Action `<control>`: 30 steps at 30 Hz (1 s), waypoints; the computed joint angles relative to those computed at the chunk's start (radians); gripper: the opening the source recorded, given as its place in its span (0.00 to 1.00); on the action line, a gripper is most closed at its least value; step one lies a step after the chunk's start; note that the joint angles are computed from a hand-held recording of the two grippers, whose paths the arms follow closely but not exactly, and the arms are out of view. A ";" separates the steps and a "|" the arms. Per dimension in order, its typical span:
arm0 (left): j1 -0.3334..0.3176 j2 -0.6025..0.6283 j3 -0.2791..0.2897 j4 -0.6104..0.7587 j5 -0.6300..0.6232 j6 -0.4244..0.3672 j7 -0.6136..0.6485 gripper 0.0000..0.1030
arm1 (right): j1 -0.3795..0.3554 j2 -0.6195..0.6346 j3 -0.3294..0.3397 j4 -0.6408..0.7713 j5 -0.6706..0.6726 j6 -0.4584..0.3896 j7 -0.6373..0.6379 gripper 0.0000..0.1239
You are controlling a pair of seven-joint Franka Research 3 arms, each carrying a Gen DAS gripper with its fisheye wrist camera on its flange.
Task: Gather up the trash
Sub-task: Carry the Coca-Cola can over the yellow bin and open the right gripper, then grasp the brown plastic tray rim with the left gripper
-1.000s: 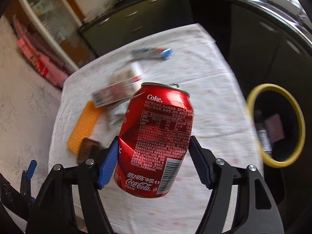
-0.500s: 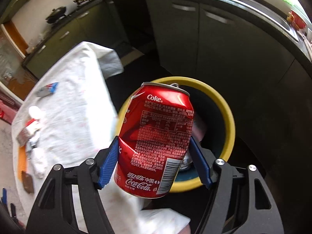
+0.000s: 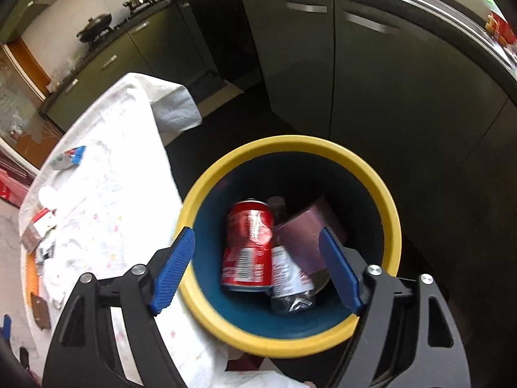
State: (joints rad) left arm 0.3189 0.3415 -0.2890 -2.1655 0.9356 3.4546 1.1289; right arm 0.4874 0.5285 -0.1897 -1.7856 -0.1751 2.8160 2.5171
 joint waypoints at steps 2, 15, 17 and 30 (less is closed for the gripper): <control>0.020 0.010 -0.019 0.010 0.016 -0.010 -0.014 0.93 | 0.032 -0.037 -0.019 -0.058 -0.022 0.034 0.028 0.61; 0.186 0.095 -0.207 0.071 -0.107 -0.173 0.073 0.93 | 0.140 -0.094 -0.052 -0.136 -0.114 0.138 0.077 0.64; 0.229 0.122 -0.266 0.083 -0.142 -0.214 0.104 0.93 | 0.137 -0.091 -0.045 -0.132 -0.111 0.149 0.063 0.64; 0.051 0.175 -0.128 0.172 -0.313 -0.311 0.171 0.92 | 0.088 -0.058 0.017 -0.138 0.068 0.210 -0.100 0.65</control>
